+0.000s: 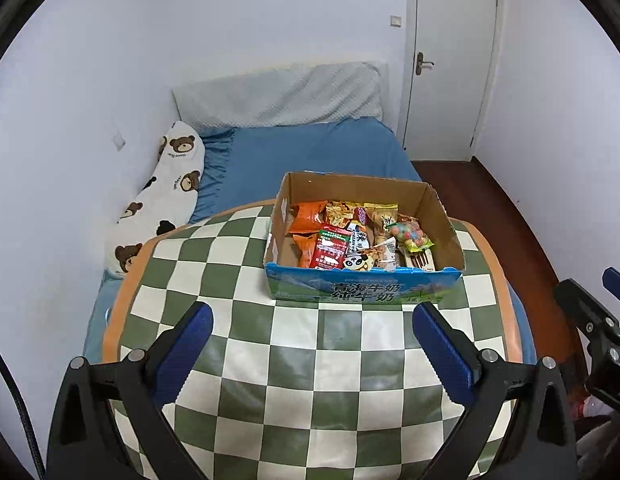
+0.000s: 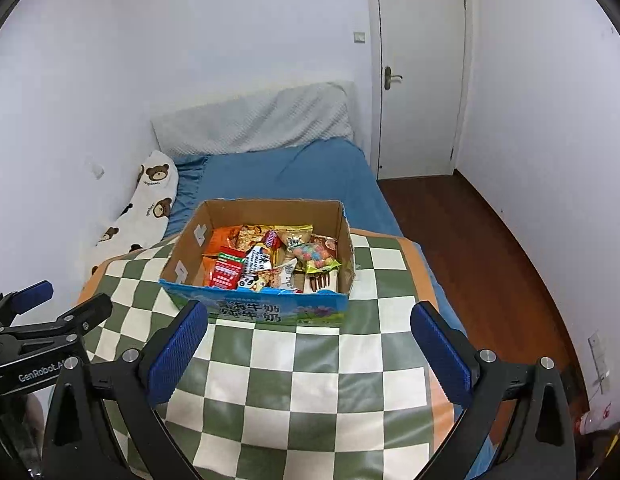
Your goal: Organize snacks
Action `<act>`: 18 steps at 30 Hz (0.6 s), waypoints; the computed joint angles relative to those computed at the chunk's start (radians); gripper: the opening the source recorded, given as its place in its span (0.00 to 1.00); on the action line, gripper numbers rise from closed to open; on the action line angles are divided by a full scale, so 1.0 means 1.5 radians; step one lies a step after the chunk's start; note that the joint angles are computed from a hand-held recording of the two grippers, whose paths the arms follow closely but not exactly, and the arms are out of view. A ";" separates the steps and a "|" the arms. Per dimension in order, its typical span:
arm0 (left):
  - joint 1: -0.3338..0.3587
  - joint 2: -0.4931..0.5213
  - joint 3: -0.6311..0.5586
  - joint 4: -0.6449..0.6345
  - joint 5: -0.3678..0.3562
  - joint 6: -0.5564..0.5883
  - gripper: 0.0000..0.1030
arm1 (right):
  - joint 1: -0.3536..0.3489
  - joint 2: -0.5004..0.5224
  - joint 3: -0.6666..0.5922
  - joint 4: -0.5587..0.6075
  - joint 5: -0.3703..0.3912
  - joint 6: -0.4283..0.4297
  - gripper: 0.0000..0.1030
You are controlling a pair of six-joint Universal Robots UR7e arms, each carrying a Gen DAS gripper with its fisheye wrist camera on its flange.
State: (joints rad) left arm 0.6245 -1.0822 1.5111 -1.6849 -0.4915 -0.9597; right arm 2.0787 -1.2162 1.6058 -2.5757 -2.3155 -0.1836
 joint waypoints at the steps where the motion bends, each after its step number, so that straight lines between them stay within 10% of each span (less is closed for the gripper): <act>1: -0.004 -0.003 0.003 0.004 0.000 -0.005 0.99 | 0.004 -0.007 0.004 0.004 0.003 0.003 1.00; 18: 0.015 0.019 -0.003 -0.034 0.007 0.015 1.00 | -0.010 0.021 -0.013 -0.007 0.008 -0.021 1.00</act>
State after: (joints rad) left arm 0.6469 -1.0541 1.5071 -1.7360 -0.4817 -0.9375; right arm 2.0633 -1.1844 1.5868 -2.5859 -2.3036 -0.2145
